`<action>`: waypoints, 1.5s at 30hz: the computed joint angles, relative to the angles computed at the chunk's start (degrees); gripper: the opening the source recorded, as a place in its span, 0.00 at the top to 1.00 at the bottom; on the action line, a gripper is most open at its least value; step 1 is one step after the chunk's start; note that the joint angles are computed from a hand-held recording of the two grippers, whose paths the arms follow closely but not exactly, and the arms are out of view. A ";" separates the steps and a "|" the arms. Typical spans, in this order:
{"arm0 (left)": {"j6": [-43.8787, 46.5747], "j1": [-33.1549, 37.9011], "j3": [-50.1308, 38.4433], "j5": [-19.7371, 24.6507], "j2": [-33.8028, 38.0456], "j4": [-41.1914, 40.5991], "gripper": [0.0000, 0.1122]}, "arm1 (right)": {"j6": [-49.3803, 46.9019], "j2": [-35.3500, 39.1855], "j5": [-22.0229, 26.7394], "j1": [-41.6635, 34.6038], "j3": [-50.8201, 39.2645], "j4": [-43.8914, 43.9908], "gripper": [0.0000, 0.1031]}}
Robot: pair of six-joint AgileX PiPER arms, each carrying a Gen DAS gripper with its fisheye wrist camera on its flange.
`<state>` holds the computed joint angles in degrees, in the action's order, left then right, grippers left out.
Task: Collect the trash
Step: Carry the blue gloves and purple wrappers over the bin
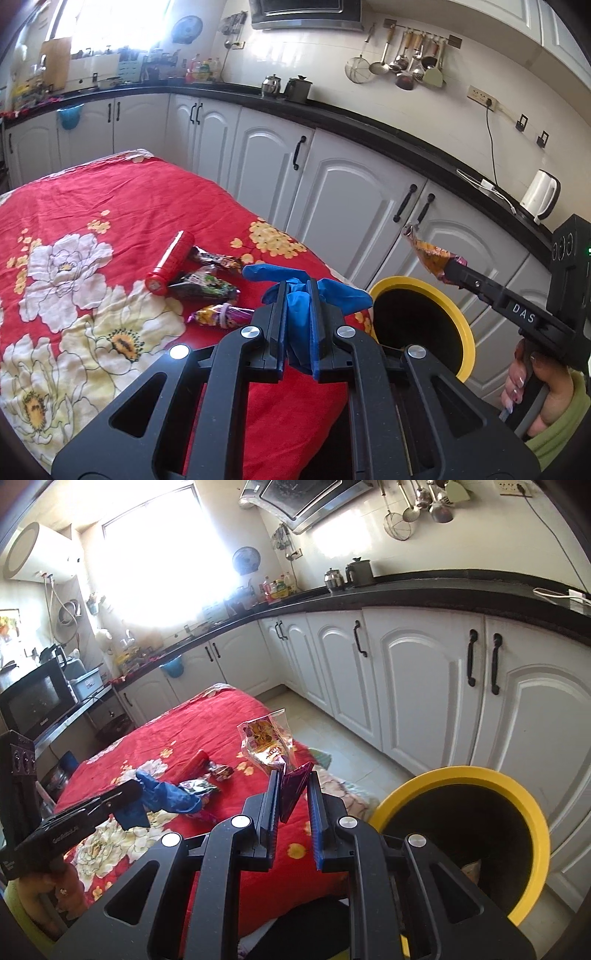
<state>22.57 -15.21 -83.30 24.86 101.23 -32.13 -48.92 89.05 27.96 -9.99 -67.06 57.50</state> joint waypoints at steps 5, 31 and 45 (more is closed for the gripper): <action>0.04 -1.33 0.47 -0.87 -0.10 0.32 0.95 | -2.21 -1.15 0.71 -3.15 1.30 0.43 0.86; -8.30 -11.41 -1.64 -4.29 3.79 9.38 0.95 | -11.68 -2.00 2.33 -13.82 8.48 5.79 0.86; -12.25 -15.08 -7.62 -3.13 9.32 14.20 0.95 | -15.11 -0.76 1.56 -16.89 10.75 7.29 0.86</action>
<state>10.32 -30.29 -90.92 21.73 110.55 -17.93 -64.03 88.29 29.53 -26.88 -56.31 64.79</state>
